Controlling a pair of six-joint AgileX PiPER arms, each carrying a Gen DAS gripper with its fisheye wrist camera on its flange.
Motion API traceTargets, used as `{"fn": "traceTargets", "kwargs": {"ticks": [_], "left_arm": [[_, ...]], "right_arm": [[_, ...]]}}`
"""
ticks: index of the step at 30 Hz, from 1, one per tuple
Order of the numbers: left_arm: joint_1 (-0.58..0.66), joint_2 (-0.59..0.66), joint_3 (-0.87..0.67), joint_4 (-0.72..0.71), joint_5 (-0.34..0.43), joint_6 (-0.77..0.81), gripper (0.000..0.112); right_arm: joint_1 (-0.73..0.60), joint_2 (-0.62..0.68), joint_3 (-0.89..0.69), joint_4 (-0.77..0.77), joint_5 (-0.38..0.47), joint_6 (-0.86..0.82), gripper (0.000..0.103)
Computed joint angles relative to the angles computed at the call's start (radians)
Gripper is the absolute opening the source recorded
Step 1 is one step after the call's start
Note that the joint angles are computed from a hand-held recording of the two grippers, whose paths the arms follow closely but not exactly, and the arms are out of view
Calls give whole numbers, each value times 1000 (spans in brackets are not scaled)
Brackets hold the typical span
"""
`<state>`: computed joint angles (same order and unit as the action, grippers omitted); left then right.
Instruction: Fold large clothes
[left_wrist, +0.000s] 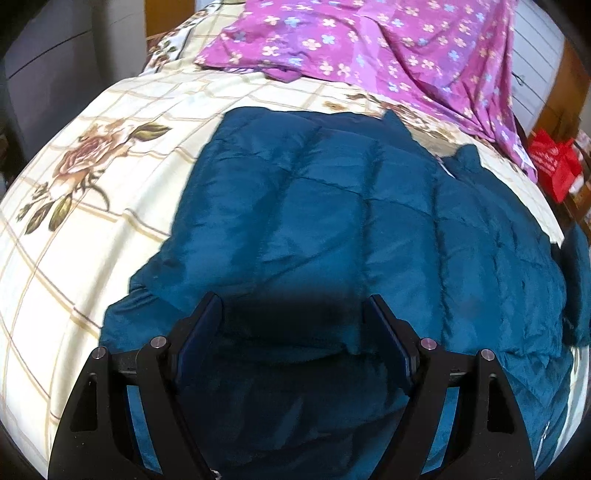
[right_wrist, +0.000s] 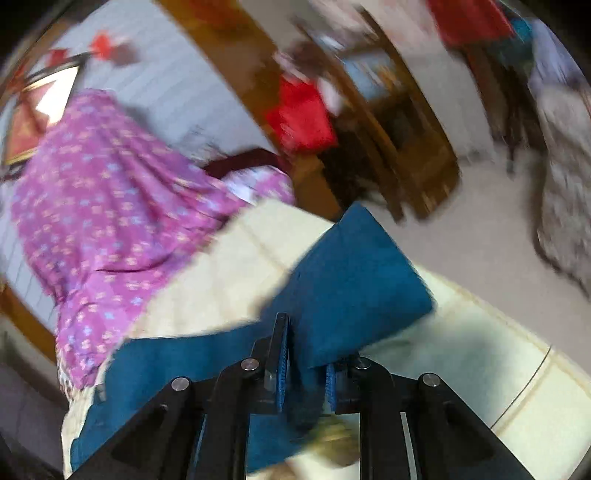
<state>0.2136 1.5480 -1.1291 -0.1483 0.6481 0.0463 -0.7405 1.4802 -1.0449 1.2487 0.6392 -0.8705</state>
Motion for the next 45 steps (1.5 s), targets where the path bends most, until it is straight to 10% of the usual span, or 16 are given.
{"fn": "traceTargets", "kwargs": {"ticks": [3,7,14,18,21,26,36,45], "left_arm": [[26,16,-19,-16,20,5,80],[56,19,-32,-23,32,4,80],[152,32,-72,-103,80,78,80],[221,43,-109,-185,125,137,80],[253,46,-127,-220,142,155,80],[283,67,-158,-252,175,166,80],[301,70,-157,-412,214,310,80],[234,167,-153,-678,348,577,80]], "right_arm": [[139,-155,13,-22,10,73,17],[532,-279,72,-95,-201,215,17],[1177,38,-75,-461,-498,682,17],[1349,292,-326,-845,-457,1051,17],[1421,495,-618,-1020,-258,1215,22],[1494,596,-825,-1260,-79,1331,97],[1622,331,-495,-1909,290,1774,99],[1491,122,-28,-1882,-34,2033,103]]}}
